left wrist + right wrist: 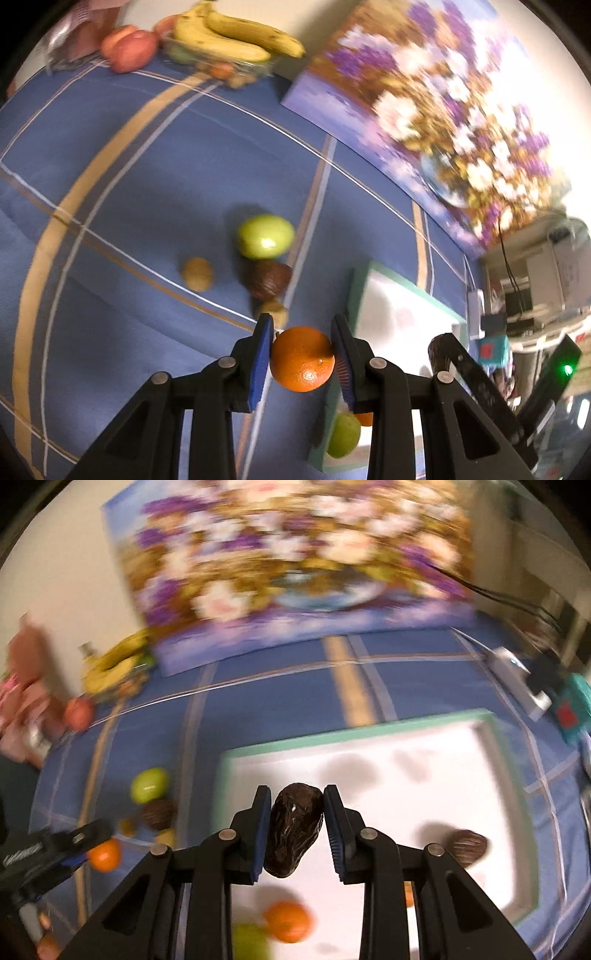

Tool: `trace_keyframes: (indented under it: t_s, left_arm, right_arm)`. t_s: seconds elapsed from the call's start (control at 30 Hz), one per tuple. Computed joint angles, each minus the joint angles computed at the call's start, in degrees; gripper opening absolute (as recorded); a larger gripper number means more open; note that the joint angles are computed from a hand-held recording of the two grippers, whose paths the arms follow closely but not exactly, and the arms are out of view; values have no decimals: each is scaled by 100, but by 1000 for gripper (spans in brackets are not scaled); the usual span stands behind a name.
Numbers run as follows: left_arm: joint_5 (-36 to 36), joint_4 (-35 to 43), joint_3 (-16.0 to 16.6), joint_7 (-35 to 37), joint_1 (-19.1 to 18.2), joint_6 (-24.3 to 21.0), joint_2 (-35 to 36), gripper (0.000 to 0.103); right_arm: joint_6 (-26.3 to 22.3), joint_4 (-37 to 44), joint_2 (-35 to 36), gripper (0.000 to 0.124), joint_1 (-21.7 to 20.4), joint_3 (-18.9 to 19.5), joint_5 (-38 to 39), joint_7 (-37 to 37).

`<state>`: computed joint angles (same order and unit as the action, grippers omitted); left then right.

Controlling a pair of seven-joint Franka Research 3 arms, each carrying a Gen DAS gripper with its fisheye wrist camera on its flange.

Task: Organize fruits
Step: 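Carry the date with the right tool while the left tool carries the orange to the tray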

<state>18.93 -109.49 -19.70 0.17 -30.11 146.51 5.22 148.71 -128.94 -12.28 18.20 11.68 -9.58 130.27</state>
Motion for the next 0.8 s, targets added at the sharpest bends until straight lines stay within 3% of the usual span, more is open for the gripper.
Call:
trace_keyframes:
  t_s: [0.27,0.47,0.63,0.8]
  left_arm:
    - [-26,1119,-112,917,-355,-196,896,34]
    - [313,1905,56,1316,-740,-505,1459,34]
    - [595,2233,225,1462,-953,-470,1762,34]
    - [759,2434,336,1485,-1081,-461,1958,34]
  right_arm:
    - [-261,-332,-362,30,-492,-78,-349,686]
    - [272,-584,-558,30,-770,8,-631,983]
    - [694,-599,-388,30,-804,18,-661,837]
    - [765,-622,-303,31,-753,6,-538,612]
